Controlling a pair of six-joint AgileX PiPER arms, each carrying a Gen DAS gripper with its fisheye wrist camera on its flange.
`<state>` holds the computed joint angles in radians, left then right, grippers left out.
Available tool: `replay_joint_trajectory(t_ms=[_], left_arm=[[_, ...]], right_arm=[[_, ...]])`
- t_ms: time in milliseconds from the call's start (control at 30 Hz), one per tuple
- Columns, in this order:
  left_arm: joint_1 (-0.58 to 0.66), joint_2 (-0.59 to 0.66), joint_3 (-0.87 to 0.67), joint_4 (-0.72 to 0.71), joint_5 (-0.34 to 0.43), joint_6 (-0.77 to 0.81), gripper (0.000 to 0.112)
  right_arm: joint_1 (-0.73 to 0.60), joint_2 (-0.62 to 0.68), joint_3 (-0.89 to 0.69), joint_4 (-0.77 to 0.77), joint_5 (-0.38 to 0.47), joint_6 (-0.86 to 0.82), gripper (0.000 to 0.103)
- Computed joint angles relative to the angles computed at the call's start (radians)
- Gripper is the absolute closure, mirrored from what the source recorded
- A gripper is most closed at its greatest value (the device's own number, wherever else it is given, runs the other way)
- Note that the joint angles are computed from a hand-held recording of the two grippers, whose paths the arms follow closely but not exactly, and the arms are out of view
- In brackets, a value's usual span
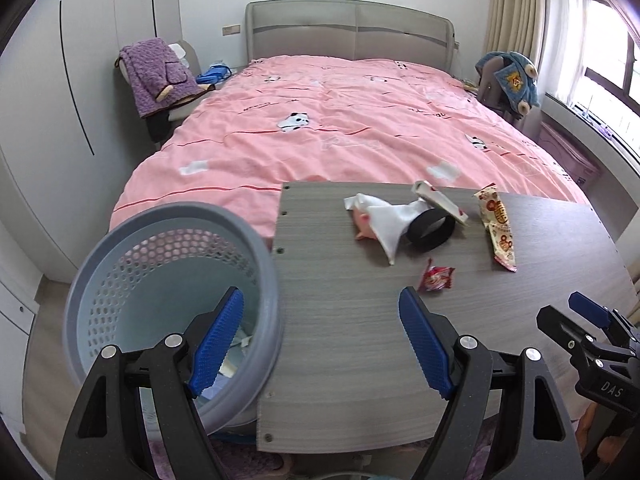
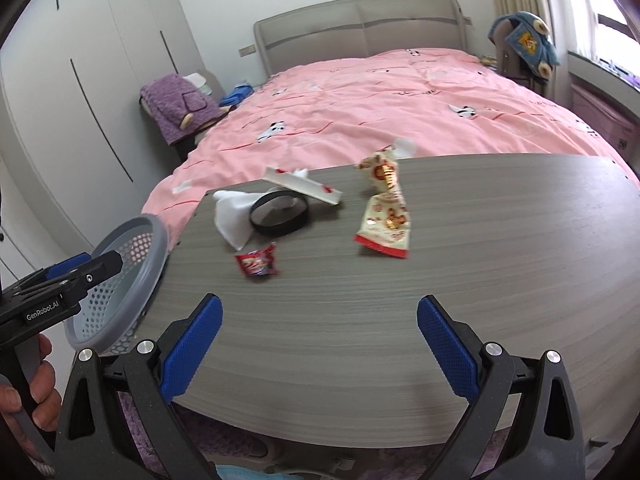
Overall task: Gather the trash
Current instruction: 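Withdraw both tools from the basket back toward the table, then grasp the cream snack wrapper with the right tool while the left tool approaches the red candy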
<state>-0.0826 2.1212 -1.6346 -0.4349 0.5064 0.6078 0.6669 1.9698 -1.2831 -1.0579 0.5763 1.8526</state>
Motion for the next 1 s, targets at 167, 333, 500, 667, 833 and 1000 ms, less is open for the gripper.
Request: replay_joint_trajectory(t_ms=[167,333,500,667,833,1000], left_arm=[[-0.034,0.015,-0.023,0.016,0.004,-0.022,0.036],[-0.059,0.036,-0.051,0.038,0.014,-0.050,0.036],[-0.075,0.064,-0.089,0.074,0.028,-0.098,0.036],[-0.090,0.084,-0.120,0.121,0.030,-0.153,0.036],[-0.106,0.110,-0.160,0.185,0.045,-0.222,0.036],[-0.114,0.132,-0.183,0.213,0.051,-0.258,0.036]], right_arm=[[-0.019,-0.017,0.023,-0.009,0.002,0.009,0.007],[-0.052,-0.018,0.030,-0.019,-0.022,0.018,0.007],[-0.085,-0.008,0.018,-0.016,-0.044,-0.009,0.007],[-0.118,0.008,0.010,-0.013,-0.080,-0.024,0.007],[-0.146,0.022,-0.001,-0.001,-0.107,-0.060,0.007],[-0.181,0.049,-0.040,0.041,-0.114,-0.146,0.007]])
